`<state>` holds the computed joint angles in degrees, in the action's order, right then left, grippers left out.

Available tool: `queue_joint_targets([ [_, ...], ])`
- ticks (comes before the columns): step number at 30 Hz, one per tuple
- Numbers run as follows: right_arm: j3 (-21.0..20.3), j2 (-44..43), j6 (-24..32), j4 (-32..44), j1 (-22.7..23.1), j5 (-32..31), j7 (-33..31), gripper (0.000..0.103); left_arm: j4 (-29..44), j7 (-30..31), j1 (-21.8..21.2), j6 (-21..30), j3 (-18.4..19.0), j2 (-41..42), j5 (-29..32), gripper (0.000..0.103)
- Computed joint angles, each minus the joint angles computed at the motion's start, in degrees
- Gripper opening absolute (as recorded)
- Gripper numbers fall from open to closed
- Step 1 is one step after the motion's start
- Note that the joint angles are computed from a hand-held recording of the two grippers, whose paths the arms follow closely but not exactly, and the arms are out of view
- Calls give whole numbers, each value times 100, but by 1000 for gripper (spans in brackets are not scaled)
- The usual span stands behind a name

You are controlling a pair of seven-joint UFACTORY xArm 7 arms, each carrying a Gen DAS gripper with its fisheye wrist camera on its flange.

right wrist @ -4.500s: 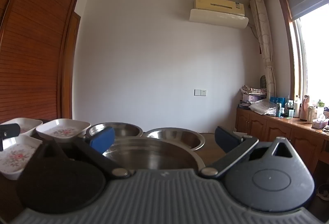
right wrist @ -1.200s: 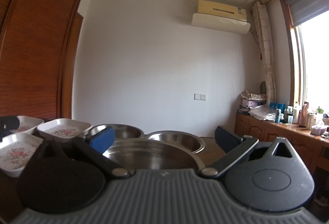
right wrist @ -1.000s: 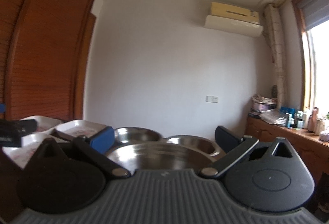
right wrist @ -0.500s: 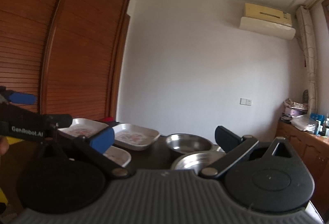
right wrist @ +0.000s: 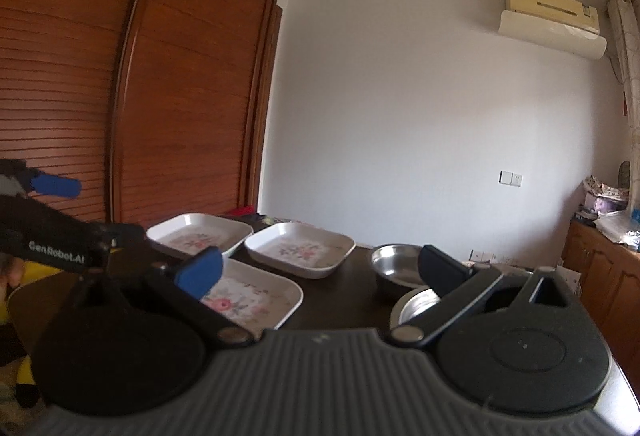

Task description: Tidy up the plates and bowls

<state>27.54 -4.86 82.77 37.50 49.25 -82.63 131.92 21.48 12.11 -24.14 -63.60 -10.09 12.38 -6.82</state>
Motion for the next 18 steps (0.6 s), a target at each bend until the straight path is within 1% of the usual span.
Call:
queue_joint_targets([
  [3, -66, -7, -259, 37, -54, -57, -96, 103, 70, -131, 197, 568, 85, -151, 330, 103],
  [5, -100, -11, -422, 56, -98, -65, -159, 103, 140, -122, 250, 992, 110, -257, 295, 103],
  [7, -122, -40, -562, 54, -141, -79, -153, 103, 206, -67, 304, 1294, 141, -302, 319, 103],
  [10, -174, -114, -844, 32, -233, -126, -177, 103, 264, -64, 432, 1591, 180, -342, 570, 103],
  [13, -212, -232, -1189, -14, -343, -217, -170, 103, 261, -281, 635, 1750, 215, -409, 1003, 103],
  [16, -223, -297, -1438, -21, -456, -345, -202, 103, 305, -364, 730, 1842, 229, -442, 1178, 103],
  [18, -249, -339, -1631, -31, -535, -432, -220, 103, 392, -369, 752, 2031, 227, -472, 1209, 103],
])
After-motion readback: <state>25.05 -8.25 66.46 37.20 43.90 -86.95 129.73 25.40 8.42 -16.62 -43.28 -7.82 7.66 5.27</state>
